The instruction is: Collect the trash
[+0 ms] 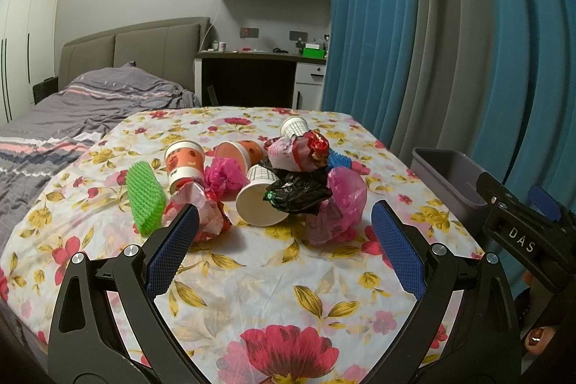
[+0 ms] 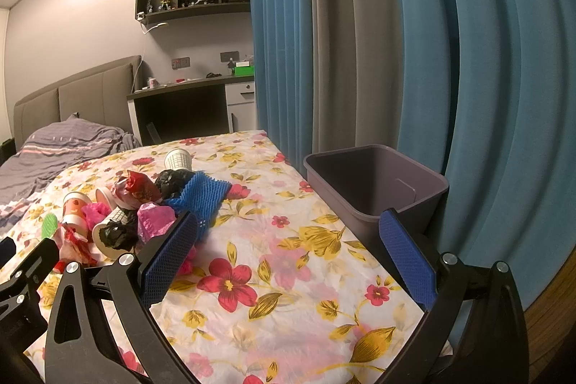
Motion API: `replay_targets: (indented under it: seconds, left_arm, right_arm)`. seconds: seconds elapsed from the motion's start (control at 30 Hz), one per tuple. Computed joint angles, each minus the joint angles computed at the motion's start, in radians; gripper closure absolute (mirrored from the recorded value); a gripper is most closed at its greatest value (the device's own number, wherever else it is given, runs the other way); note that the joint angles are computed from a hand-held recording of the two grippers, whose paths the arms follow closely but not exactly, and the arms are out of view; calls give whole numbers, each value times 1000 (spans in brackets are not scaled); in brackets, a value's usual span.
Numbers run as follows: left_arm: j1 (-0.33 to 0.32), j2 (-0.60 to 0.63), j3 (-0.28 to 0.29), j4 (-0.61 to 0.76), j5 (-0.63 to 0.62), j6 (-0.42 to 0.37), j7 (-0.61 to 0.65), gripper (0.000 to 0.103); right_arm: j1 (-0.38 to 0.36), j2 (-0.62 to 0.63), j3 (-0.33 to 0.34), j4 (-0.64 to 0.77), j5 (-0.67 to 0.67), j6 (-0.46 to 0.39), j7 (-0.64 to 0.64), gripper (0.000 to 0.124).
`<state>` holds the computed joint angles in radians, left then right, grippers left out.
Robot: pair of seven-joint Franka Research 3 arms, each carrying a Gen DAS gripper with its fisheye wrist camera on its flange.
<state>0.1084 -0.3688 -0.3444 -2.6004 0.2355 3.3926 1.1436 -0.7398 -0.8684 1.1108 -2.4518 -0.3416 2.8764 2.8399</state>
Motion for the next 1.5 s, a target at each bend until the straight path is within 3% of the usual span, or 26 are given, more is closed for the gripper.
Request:
replay_targets:
  seconds: [0.57,0.63,0.9,1.07,1.5]
  left_arm:
    - [-16,4,11,3,1,-5,-13,8]
    - [-15,11,14,7,2,-4,-12,8]
    - [-1,45,0,17,-16,22,11,8]
    - [31,59,-45,23,-56,42,50,8]
    - [-49,122,26,54,-86,65,106,8]
  right_arm:
    - [8,4,-10,-8,14,12,-22,26]
    - [-29,15,28,16,-6,15,8,26]
    - [-45,15,43,20,13,22,-4,26]
    - [-56,18,54,20,25,32,-11,26]
    - [-87,26,82,18,55,57,-27,26]
